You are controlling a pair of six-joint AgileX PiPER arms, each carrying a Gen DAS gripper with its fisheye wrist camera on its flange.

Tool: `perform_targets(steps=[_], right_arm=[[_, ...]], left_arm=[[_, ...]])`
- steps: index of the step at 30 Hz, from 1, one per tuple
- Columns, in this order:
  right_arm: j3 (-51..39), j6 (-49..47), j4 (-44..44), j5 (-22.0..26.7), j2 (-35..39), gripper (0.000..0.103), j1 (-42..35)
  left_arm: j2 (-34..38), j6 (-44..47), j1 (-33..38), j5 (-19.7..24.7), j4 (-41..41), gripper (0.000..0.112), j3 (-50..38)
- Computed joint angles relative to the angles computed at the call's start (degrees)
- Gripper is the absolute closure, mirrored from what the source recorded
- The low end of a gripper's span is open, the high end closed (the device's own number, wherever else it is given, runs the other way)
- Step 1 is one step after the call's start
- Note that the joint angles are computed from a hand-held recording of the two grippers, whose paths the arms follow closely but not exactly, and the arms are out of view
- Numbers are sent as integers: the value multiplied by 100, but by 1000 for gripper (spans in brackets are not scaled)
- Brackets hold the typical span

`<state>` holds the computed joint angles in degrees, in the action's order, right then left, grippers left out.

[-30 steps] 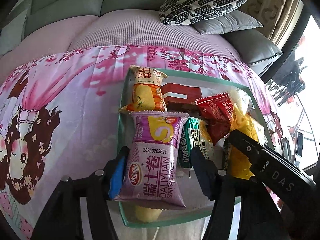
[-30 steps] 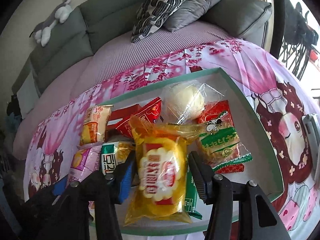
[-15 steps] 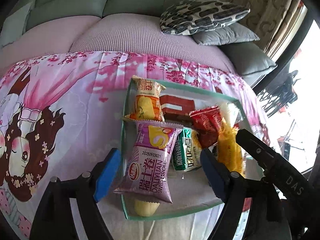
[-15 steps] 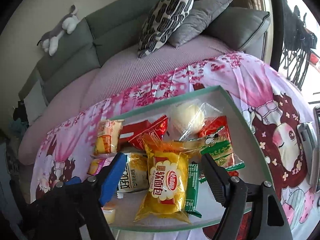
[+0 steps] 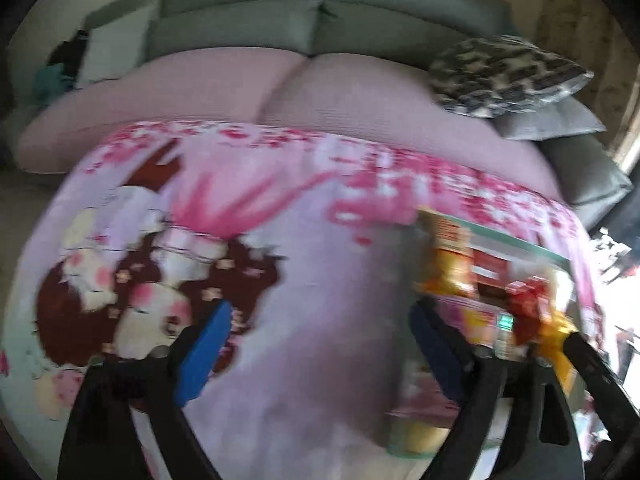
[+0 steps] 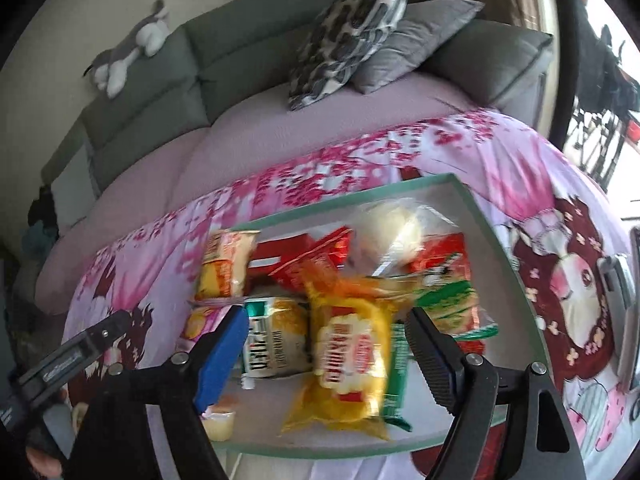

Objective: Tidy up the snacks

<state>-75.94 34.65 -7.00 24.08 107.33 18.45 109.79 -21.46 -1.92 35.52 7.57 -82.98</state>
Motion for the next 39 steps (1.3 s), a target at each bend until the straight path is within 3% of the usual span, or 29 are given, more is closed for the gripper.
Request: perform_targets(steps=[3,12,21,29,39], right_arm=[[-46,-88,-5,-78,53,0,116],[-28,360,-531,-55,-38,0,510],[665,1888,-1831,37,-505,0,1101],[1375,3043,-2583,-6,-808,0,1505],[1325,2801,-2359,31,-751,0,1467]], left_arm=[[-74,-250,184,-122,333,18,102],[-519,-324,261,-284,547,12,602],[-929,-692,256,-183,959,12,1479],[-1447,-663,299,-441,1131,12,2444],[-1494,-627,84,-369,1204,12,2527]])
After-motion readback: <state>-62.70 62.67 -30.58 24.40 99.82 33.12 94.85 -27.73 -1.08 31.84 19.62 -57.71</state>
